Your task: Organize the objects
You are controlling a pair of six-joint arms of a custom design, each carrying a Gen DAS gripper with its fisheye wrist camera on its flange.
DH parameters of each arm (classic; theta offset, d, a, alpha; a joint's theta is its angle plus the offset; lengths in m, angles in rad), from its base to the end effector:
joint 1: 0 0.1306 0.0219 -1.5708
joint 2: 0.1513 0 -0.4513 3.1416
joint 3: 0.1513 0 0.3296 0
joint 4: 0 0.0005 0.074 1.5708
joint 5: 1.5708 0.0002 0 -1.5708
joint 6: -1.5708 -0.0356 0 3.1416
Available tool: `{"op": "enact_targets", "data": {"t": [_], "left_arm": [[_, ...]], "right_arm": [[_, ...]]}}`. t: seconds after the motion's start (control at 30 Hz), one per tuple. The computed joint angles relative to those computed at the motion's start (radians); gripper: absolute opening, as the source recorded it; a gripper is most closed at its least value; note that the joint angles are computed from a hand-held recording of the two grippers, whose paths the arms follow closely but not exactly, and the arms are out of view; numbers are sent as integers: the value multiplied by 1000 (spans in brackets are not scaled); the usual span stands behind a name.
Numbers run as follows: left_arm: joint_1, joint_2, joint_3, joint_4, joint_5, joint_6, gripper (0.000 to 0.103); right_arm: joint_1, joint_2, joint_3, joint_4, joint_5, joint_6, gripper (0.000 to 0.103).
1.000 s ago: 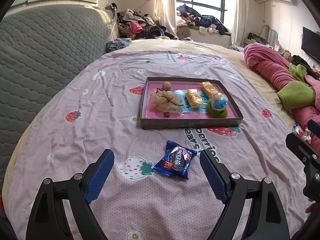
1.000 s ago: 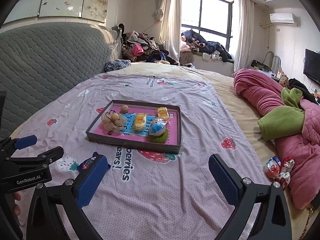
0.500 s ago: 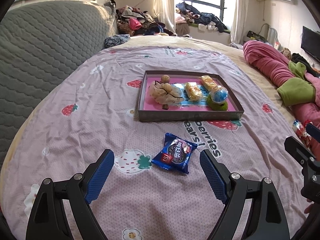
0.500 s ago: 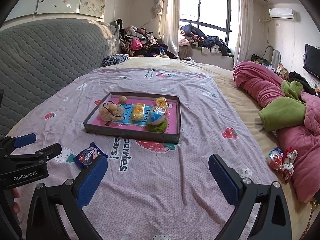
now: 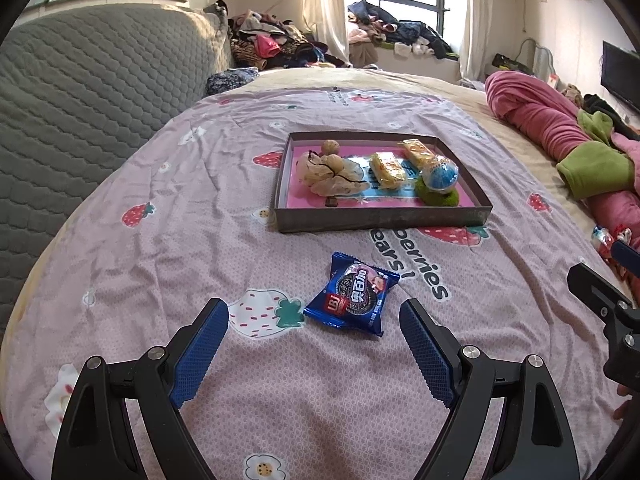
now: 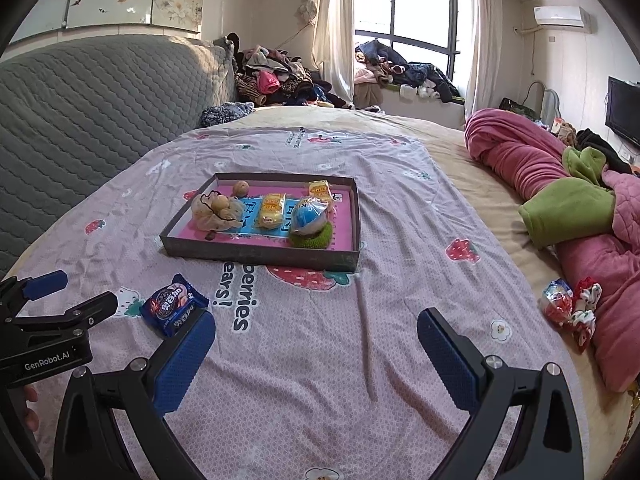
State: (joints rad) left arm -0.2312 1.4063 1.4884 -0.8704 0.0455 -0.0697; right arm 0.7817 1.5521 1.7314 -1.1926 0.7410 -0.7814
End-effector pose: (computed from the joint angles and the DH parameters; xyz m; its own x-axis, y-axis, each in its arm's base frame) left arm 0.4098 -0.0987 0.5311 -0.6705 0.2293 -0.7056 0.3076 0.9514 0.0169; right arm 0.3429 0.3058 0.5515 -0.6151 0.1216 -0.7790 0.2351 0.9714 -0.0341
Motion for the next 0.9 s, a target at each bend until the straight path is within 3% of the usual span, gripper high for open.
{"op": "enact_targets", "data": {"t": [0.9], "left_arm": [[-17,-8,-119,150,9,6,88]], "right_arm": [[5,-41,-179,183,5,16,102]]}}
